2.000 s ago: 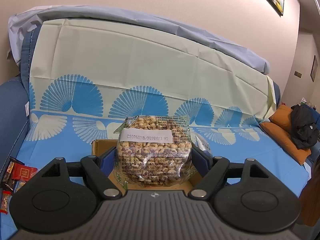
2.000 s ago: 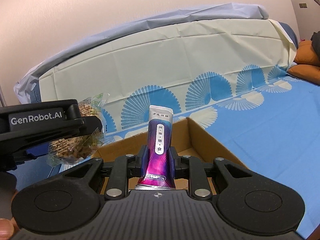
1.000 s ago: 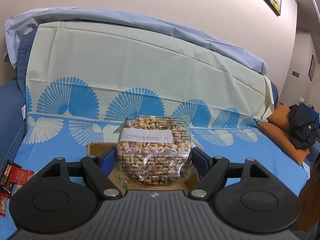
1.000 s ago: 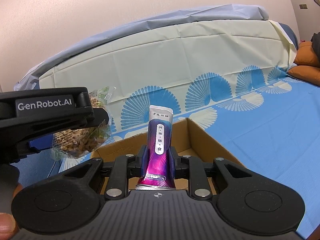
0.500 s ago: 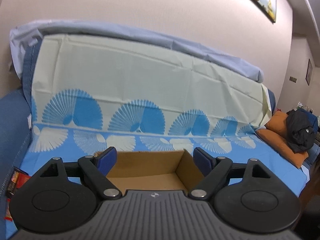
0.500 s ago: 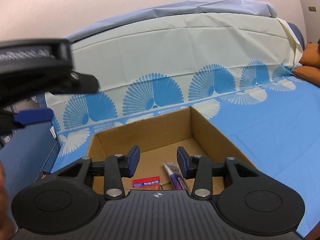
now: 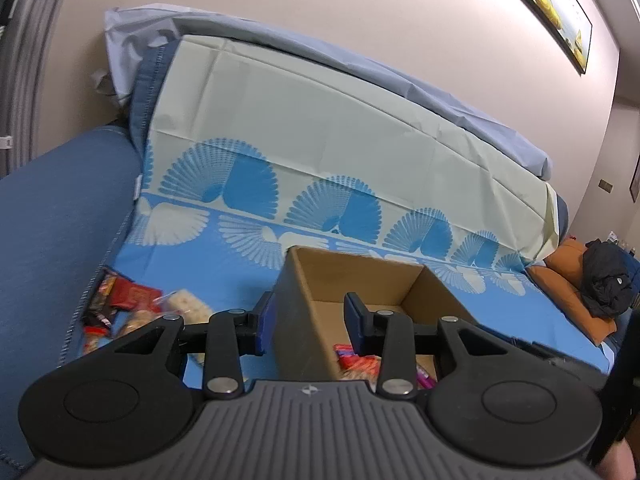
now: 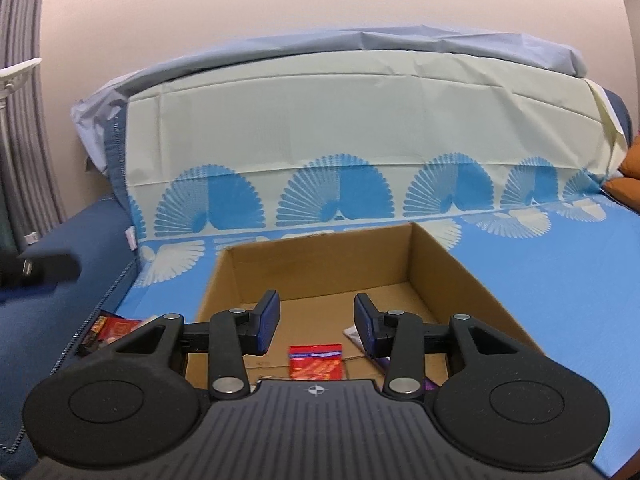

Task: Organize snacks
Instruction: 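Move both grippers back to the snack pile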

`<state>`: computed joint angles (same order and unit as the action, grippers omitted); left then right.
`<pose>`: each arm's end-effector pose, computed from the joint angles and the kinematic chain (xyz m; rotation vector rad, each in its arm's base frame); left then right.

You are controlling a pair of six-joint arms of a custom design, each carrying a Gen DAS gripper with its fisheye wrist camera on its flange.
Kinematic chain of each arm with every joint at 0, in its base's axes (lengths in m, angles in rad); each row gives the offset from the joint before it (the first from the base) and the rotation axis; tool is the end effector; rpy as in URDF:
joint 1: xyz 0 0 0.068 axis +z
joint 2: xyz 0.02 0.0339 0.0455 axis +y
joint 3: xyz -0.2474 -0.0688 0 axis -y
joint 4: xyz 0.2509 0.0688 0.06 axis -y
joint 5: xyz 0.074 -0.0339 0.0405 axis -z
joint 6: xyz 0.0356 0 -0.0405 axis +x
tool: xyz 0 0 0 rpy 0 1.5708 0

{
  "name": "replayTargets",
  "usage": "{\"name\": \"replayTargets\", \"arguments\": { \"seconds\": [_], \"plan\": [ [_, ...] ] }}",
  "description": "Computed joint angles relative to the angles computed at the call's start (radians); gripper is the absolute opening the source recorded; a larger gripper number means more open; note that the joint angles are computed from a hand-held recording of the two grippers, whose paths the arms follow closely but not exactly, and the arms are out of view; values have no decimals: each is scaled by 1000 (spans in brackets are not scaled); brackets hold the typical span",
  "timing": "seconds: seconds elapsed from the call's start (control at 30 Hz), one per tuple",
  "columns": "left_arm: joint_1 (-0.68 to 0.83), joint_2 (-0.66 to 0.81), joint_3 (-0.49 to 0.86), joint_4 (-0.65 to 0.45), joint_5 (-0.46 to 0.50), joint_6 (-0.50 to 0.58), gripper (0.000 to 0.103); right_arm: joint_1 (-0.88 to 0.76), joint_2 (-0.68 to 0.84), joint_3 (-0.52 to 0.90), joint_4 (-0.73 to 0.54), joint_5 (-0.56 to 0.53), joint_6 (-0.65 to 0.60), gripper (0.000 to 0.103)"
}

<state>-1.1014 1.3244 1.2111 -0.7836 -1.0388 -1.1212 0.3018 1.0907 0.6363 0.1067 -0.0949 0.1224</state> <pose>0.1509 -0.2298 0.3127 -0.4081 1.9377 -0.1173 0.2476 0.0806 0.2394 -0.2374 1.9203 0.3752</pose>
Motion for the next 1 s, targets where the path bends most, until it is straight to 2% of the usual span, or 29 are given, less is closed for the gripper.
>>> {"name": "replayTargets", "arguments": {
  "seconds": [0.2,0.33,0.43,0.5,0.63,0.7,0.83,1.0],
  "plan": [
    [-80,-116,-102,-119,-63,-109,39,112,-42,-22,-18,61,7,44],
    [-110,-161,-158,-173,-87,-75,39,186,-41,-31,-10,95,-6,46],
    [-121,-224,-244,-152,-91,-22,39,225,-21,-29,2,112,-10,46],
    [-123,-264,-312,-137,-92,-24,39,246,-7,-25,4,120,-9,46],
    [-81,-307,-441,-129,-36,-162,38,289,6,-27,6,131,-11,46],
    [-74,-339,-482,-121,-71,-219,38,310,13,-29,8,131,-17,46],
    [-27,-365,-540,-94,-45,-266,38,369,34,-28,10,134,-39,46],
    [24,-421,-597,-53,-13,-272,38,456,87,-24,51,153,-100,46]
  ]
}}
